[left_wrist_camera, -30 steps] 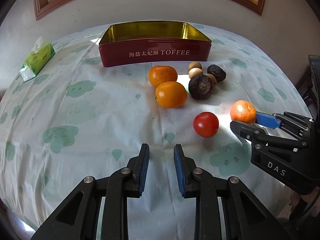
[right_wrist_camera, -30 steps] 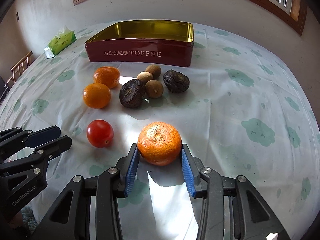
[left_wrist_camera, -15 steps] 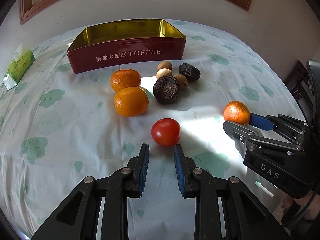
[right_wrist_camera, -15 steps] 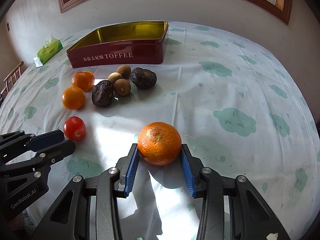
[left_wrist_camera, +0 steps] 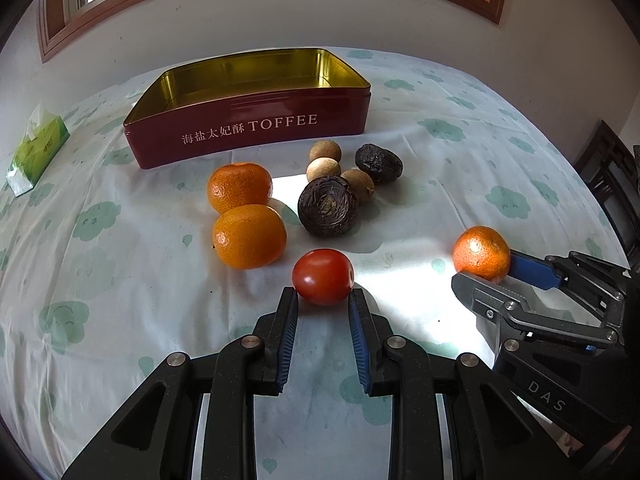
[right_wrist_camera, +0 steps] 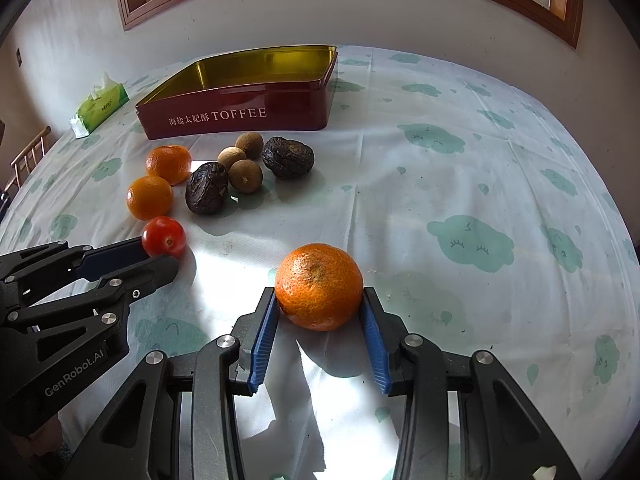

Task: Organize fruits
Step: 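Move left gripper to the red tomato and close on it while right holds the orange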

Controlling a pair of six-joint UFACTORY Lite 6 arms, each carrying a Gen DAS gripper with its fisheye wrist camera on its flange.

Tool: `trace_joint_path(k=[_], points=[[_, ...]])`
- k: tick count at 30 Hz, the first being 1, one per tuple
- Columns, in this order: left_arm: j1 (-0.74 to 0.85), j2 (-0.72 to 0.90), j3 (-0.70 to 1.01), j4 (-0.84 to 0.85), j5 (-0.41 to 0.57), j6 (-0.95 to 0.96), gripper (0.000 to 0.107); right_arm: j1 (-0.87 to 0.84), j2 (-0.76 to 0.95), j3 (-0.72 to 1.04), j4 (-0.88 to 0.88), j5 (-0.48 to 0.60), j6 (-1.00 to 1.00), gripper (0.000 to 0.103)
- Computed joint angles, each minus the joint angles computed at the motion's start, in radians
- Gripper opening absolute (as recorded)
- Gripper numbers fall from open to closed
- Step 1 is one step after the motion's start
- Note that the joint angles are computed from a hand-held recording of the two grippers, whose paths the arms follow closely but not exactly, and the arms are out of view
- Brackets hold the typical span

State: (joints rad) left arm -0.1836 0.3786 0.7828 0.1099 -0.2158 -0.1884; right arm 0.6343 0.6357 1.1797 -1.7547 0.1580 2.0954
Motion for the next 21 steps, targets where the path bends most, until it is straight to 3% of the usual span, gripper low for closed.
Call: trace_joint_path(k=[6, 9, 12, 17, 21], points=[[-0.004, -0.006, -0.012, -0.069, -0.014, 0.062, 0.030, -0.003, 0.002, -0.006, -0.128, 0.005, 0.132, 0.038], [0.009, -0.005, -0.014, -0.018, -0.009, 0.017, 0.031, -0.005, 0.005, -0.004, -0.147, 0.009, 0.149, 0.038], [0.004, -0.002, -0.011, -0.151, -0.006, 0.145, 0.031, -0.006, 0.011, 0.000, -0.136, 0.018, 0.136, 0.038], [0.035, -0.013, -0.028, -0.129, -0.013, 0.126, 0.031, -0.014, 0.020, 0.010, -0.143, 0.025, 0.136, 0.038], [0.042, -0.020, -0.042, -0.221, -0.024, 0.223, 0.031, -0.016, 0.024, 0.014, -0.157, 0.029, 0.146, 0.038]])
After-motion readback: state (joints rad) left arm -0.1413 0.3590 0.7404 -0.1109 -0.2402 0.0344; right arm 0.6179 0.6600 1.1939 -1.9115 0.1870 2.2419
